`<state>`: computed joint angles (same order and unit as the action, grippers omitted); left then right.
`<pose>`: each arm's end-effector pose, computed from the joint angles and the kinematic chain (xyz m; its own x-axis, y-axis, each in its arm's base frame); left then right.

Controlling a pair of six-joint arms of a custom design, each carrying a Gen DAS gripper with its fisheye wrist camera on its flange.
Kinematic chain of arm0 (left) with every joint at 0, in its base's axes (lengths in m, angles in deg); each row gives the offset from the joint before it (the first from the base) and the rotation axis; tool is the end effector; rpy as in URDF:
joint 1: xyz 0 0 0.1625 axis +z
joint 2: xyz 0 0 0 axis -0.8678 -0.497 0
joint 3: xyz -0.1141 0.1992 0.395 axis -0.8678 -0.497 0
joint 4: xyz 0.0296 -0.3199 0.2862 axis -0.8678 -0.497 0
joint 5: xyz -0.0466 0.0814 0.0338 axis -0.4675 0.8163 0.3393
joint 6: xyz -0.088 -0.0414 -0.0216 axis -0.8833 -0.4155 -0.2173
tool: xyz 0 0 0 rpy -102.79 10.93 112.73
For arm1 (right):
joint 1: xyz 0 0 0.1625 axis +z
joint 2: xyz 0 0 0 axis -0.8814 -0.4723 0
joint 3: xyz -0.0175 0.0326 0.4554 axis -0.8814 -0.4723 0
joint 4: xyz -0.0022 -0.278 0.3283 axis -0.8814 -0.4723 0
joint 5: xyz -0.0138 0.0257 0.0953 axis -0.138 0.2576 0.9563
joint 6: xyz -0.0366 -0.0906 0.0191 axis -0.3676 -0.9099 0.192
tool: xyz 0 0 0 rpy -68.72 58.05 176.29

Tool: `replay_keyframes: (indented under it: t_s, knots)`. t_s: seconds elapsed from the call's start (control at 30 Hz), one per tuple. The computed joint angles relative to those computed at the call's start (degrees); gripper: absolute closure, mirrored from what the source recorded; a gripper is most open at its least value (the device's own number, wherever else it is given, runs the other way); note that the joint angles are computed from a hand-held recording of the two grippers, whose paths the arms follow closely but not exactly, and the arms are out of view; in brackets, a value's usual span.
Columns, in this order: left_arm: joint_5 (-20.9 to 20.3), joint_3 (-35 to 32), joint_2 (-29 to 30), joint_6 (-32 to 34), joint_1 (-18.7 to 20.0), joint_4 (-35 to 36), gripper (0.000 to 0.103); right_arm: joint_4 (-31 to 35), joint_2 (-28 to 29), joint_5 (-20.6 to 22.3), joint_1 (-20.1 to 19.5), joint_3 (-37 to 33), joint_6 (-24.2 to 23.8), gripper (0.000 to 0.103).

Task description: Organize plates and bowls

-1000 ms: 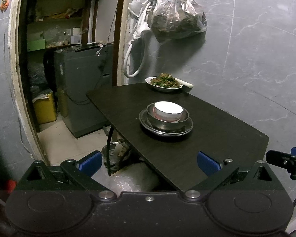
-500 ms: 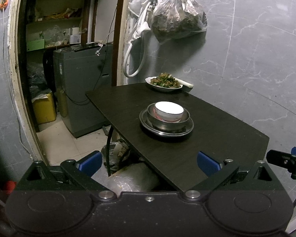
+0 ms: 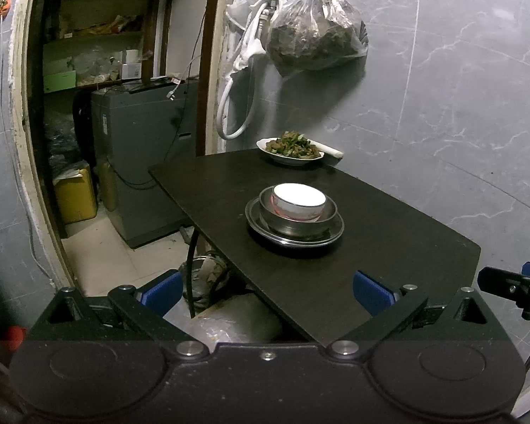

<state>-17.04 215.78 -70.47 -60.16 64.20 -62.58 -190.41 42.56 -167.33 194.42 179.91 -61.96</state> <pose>-0.0927 -0.2263 0.3302 -0.7489 -0.2953 -0.5932 0.4236 0.4750 -0.7713 0.3401 -0.2599 0.0706 -0.6933 -0.3965 0.6018 -0.7165 0.4689 -0.5164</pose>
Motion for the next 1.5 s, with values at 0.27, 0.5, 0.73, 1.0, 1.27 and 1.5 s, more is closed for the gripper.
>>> replay_keyframes:
  t_s: [0.27, 0.5, 0.73, 1.0, 1.27, 1.5]
  knots:
    - [1.2, 0.2, 0.3, 1.7, 1.8, -2.0, 0.001, 0.1, 0.0, 0.2, -0.1, 0.0, 0.0, 0.0]
    - [2.9, 0.6, 1.0, 3.9, 4.1, -5.1, 0.001, 0.1, 0.1, 0.7, -0.6, 0.0, -0.3, 0.0]
    - [3.7, 0.9, 1.7, 5.4, 5.5, -7.4, 0.001, 0.3, 0.2, 1.5, -1.5, -0.2, -0.7, 0.0]
    - [3.6, 0.9, 3.0, 5.8, 5.7, -7.4, 0.001, 1.3, 0.0, 2.5, -2.6, -0.4, -0.6, 0.0]
    - [3.8, 1.3, 2.6, 8.5, 5.7, -9.3, 0.001, 2.9, -0.1, 3.8, -3.9, -0.7, -0.6, 0.0]
    - [5.3, 2.0, 3.1, 13.3, 8.1, -14.5, 0.001, 3.9, -0.1, 4.8, -5.0, -1.1, -0.7, 0.0]
